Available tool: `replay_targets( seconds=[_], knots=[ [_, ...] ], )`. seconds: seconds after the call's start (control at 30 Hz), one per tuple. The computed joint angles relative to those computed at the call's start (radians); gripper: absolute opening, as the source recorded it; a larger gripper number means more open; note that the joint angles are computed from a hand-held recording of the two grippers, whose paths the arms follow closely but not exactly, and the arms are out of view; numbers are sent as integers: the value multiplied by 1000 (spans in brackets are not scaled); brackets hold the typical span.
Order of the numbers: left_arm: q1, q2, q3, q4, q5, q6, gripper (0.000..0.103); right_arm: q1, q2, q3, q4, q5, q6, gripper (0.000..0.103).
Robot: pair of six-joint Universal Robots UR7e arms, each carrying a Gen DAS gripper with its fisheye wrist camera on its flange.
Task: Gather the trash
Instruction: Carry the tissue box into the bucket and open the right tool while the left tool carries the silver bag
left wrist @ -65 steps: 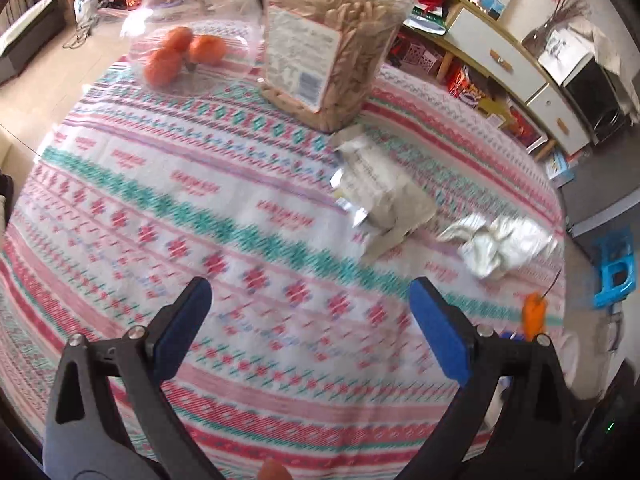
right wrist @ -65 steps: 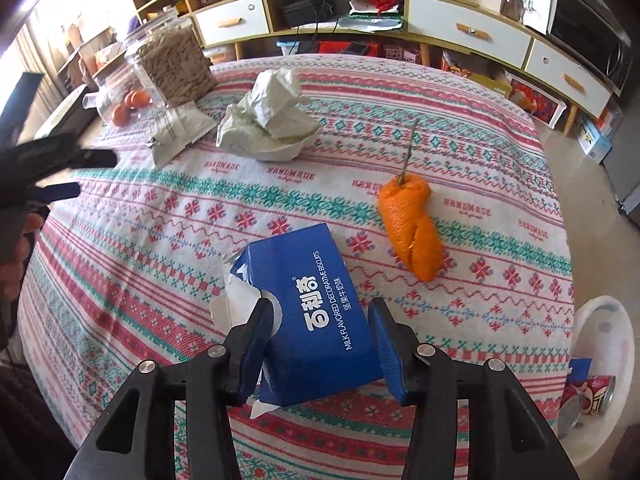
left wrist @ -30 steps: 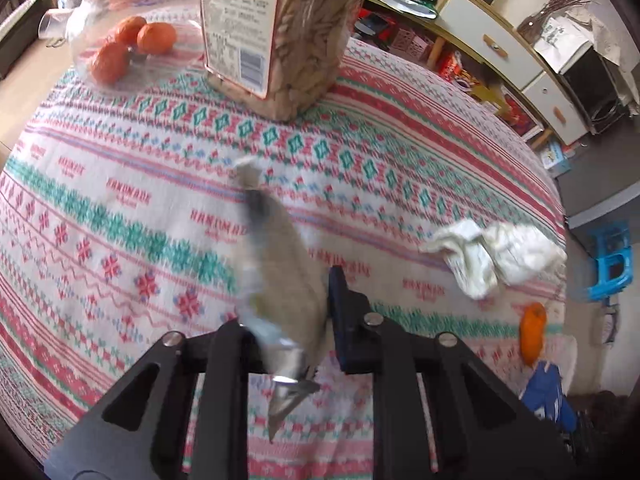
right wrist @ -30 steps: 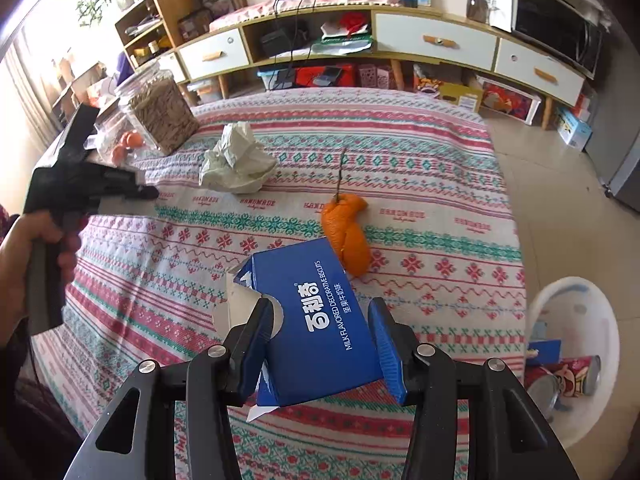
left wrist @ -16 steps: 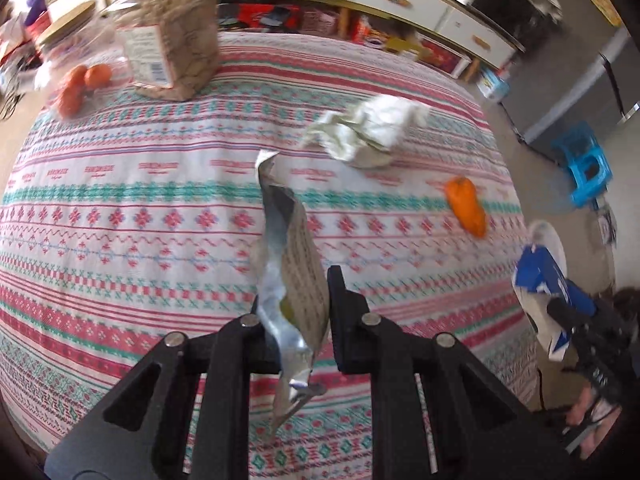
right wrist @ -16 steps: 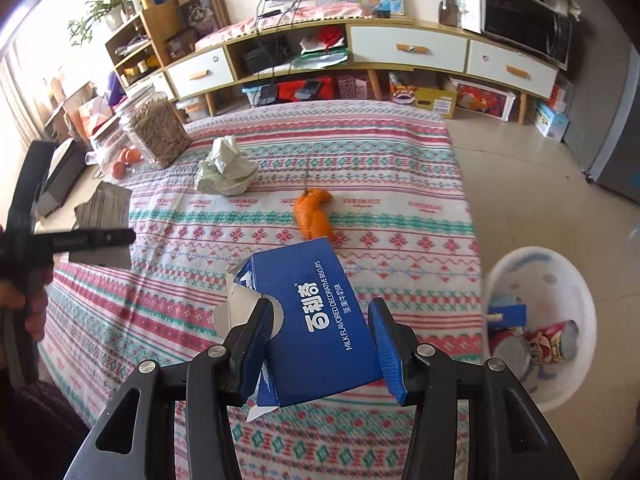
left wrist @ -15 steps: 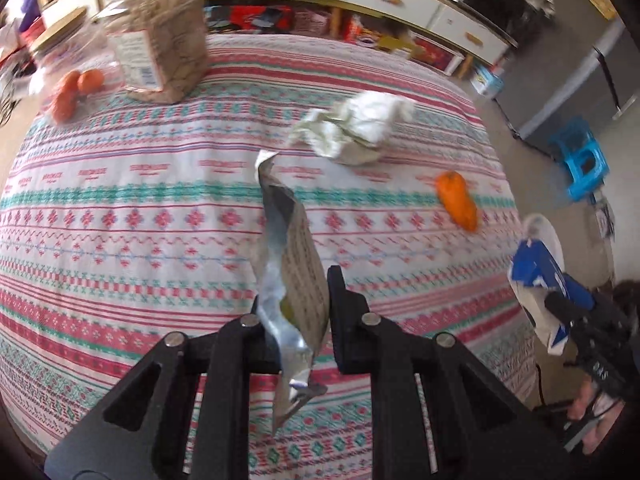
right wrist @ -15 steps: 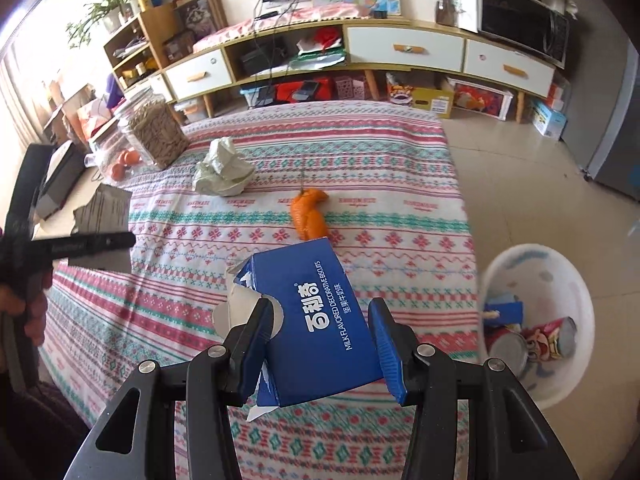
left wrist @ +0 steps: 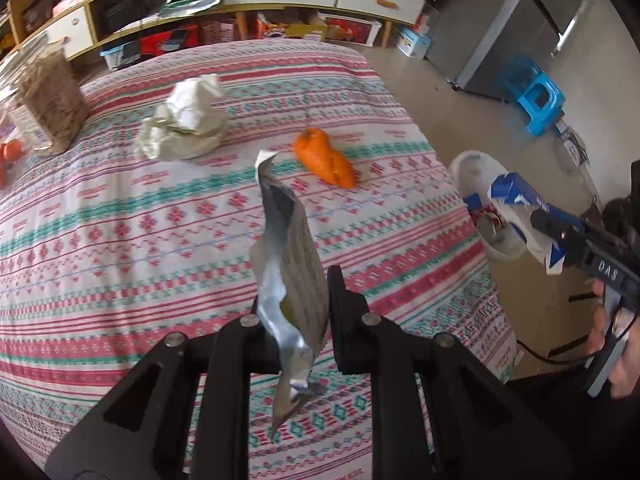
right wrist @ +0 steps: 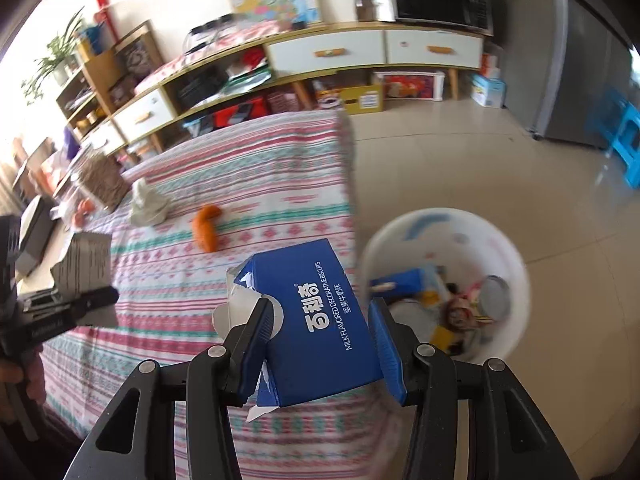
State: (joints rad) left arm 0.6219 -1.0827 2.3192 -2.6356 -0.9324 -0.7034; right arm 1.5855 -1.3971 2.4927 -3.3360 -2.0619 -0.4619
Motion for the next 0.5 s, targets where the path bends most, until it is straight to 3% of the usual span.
replay_targets(
  seconds=[0.27,0.5],
  knots=[
    [-19,98,-57,-72,-46,77,19,-132,-109,-18,39,-2,-24,50],
    [-14,238,-160,-133,-104,121,19,-221,-129,-66,84,12,-6,50]
  ],
)
